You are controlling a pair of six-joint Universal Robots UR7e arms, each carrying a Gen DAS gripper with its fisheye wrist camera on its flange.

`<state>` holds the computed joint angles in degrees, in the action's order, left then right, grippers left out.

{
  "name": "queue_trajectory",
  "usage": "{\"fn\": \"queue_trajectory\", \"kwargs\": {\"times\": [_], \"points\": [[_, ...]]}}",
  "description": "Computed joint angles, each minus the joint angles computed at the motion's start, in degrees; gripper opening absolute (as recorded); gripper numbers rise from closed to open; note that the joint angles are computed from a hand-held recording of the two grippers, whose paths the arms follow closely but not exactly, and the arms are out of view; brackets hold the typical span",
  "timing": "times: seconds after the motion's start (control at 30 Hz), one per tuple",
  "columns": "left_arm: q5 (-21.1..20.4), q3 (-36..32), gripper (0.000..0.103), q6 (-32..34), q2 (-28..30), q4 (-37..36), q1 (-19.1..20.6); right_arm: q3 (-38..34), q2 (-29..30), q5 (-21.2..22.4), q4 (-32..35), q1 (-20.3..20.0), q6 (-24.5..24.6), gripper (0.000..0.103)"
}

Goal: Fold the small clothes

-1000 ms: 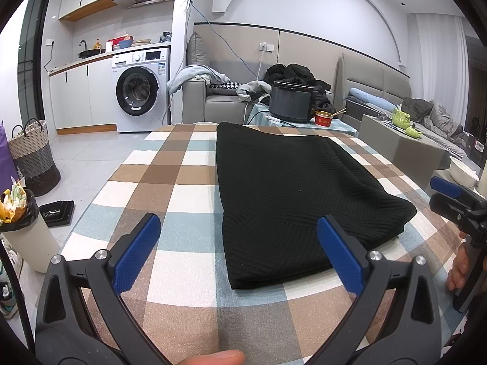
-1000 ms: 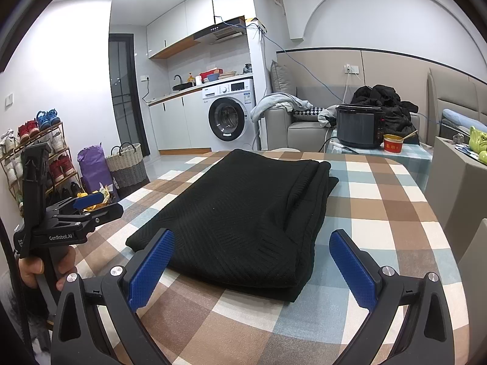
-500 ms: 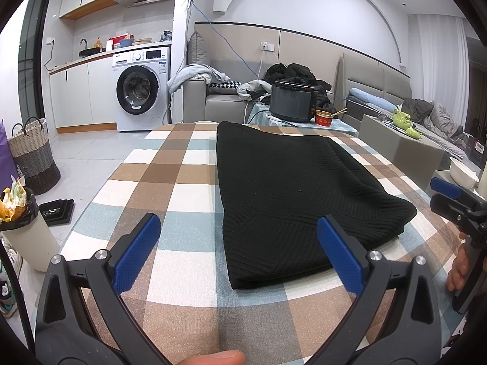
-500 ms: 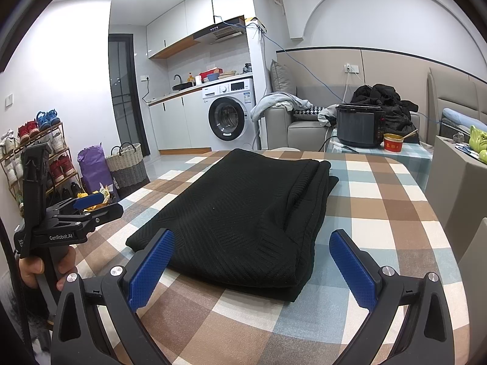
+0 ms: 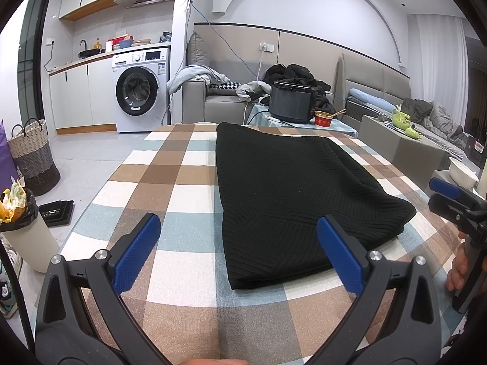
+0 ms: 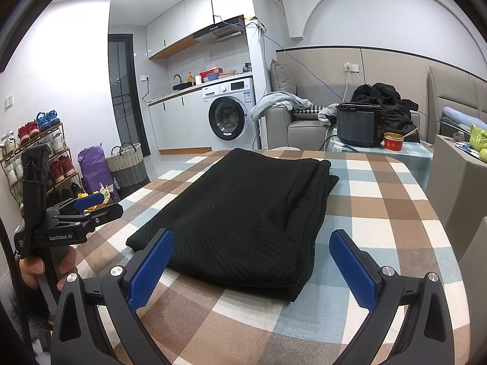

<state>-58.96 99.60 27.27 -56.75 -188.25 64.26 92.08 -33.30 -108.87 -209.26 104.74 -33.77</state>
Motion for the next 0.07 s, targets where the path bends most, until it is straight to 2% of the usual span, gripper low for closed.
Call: {"fn": "queue_trajectory", "kwargs": {"times": [0.07], "points": [[0.1, 0.0, 0.102, -0.1, 0.0, 0.1, 0.0, 0.1, -0.1, 0.0, 0.0, 0.0, 0.0, 0.103]]}}
